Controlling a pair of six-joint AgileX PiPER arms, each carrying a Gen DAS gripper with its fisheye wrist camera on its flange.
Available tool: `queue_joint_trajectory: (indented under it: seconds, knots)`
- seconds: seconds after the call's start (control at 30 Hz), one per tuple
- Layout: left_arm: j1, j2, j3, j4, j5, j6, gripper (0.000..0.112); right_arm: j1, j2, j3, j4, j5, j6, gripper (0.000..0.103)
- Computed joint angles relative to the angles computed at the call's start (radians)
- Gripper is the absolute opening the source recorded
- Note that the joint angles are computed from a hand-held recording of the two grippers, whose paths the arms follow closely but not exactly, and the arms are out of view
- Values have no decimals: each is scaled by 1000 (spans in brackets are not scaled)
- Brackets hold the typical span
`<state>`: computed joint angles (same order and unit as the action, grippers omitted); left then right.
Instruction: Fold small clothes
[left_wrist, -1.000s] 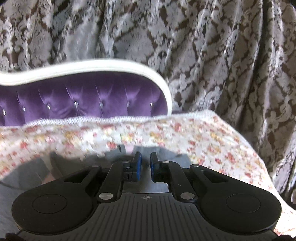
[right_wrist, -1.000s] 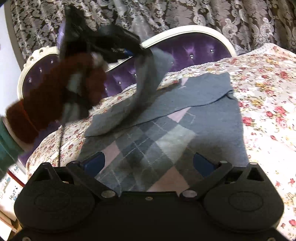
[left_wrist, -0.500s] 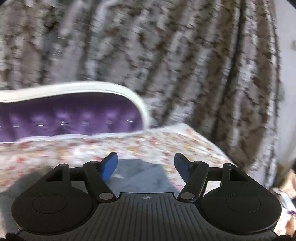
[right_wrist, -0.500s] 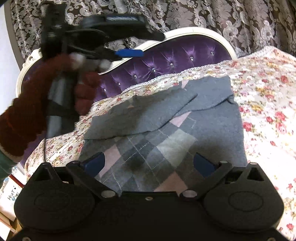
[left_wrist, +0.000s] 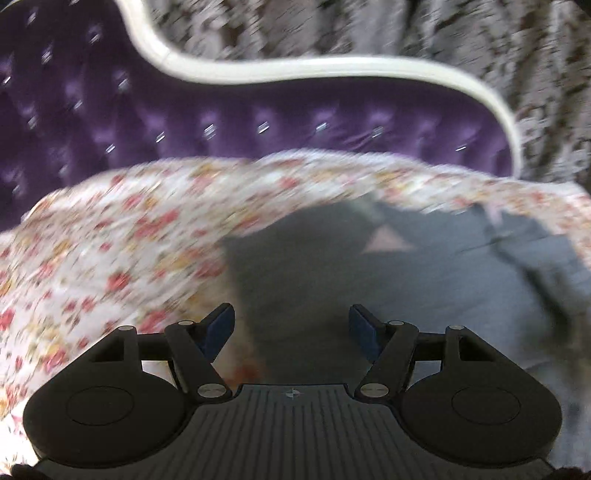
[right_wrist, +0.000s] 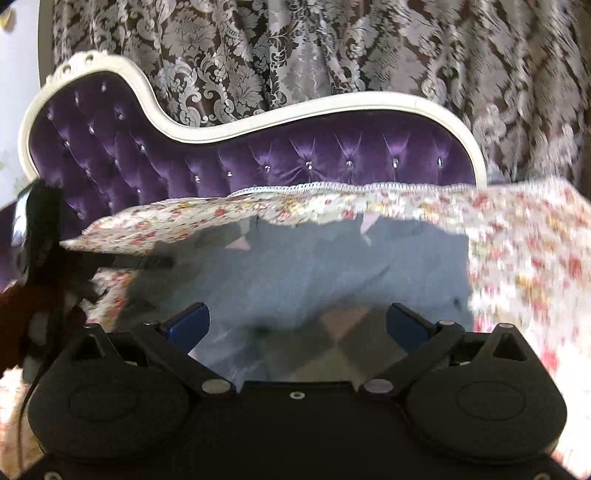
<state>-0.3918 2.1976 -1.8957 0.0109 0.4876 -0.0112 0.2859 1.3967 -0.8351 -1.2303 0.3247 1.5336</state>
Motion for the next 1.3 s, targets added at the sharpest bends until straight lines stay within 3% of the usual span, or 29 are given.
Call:
queue_joint_trajectory:
  seconds: [0.03, 0.13, 0.2, 0.3, 0.6, 0.77, 1.03, 1.17, 1.23, 1.3]
  knots:
    - [10, 3, 8, 5, 6, -11, 69, -11, 38, -40, 7, 3, -35, 102]
    - [54, -38, 140, -172, -122, 98, 75, -34, 150, -157, 7, 17, -105, 102]
    - [52, -61, 199, -184, -184, 127, 77, -52, 229, -244, 55, 26, -183, 102]
    - [41, -75, 215, -94, -184, 24, 78, -70, 342, -362, 130, 41, -280, 102]
    - [50, -42, 191, -122, -196, 41, 79, -75, 581, -605, 312, 196, -536, 101]
    - [51, -44, 197, -128, -201, 46, 79, -112, 503, -489, 186, 254, -441, 101]
    - [50, -46, 207, -131, -216, 47, 79, -288, 256, -252, 210, 220, -348, 101]
    - [50, -47, 210, -128, -219, 42, 79, -368, 164, -172, 258, 66, -360, 101]
    - [49, -47, 208, -124, -217, 39, 79, -426, 153, -161, 432, -50, -510, 98]
    - [49, -47, 208, -125, -217, 39, 79, -457, 183, -176, 632, -113, -681, 72]
